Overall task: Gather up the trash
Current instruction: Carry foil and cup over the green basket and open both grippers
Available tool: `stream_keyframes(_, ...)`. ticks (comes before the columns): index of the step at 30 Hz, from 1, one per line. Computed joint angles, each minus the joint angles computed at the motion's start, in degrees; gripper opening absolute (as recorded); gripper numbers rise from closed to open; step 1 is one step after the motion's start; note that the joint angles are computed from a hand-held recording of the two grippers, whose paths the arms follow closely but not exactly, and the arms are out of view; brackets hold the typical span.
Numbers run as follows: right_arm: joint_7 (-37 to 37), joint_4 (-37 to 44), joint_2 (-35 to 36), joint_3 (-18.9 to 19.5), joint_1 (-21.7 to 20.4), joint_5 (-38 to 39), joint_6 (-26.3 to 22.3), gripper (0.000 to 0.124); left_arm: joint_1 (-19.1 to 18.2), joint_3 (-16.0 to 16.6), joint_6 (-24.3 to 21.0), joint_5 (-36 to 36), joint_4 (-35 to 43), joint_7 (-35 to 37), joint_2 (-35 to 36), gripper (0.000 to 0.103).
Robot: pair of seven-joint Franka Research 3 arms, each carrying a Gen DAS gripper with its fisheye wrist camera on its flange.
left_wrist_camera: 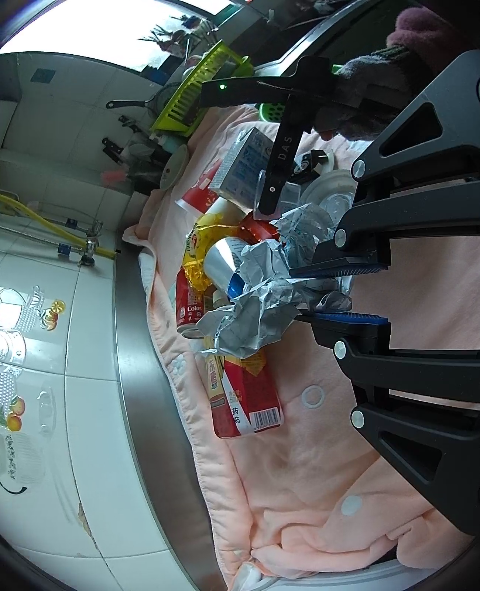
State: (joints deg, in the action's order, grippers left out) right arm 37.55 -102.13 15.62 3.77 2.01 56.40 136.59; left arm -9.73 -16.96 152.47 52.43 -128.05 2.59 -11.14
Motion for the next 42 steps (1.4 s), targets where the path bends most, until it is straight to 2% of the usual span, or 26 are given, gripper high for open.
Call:
stream_keyframes(8,-9.4,-6.8,-6.5,-0.5,-0.1,6.4,2.7,0.059,-0.4,-0.5,-0.7,0.5,0.8,0.2,-0.2,0.015)
stream_keyframes(15,-14.6,-12.3,-12.2,-4.4,-1.2,11.1,1.6,0.059,-1.9,-1.4,-1.0,1.5,4.2,1.3,1.9,0.015)
stream_keyframes(22,-16.8,-15.1,-14.4,-8.2,-3.7,11.0,3.5,0.059,-5.1,-1.1,0.0,1.2,10.4,4.1,7.4,0.015)
stream_keyframes(28,-18.5,-15.5,-13.6,-10.1,-6.5,9.7,9.2,0.059,-9.4,0.0,0.6,-0.2,19.1,8.9,15.3,0.015)
stream_keyframes(37,-18.8,-12.5,-7.7,-10.6,-11.8,6.9,14.8,0.059,-16.9,1.9,-2.3,-9.1,39.1,23.8,31.9,0.015)
stream_keyframes(42,-17.3,-9.7,-4.2,-10.0,-14.9,6.1,13.6,0.06,-20.7,2.9,-6.1,-14.4,52.1,32.4,41.7,0.015)
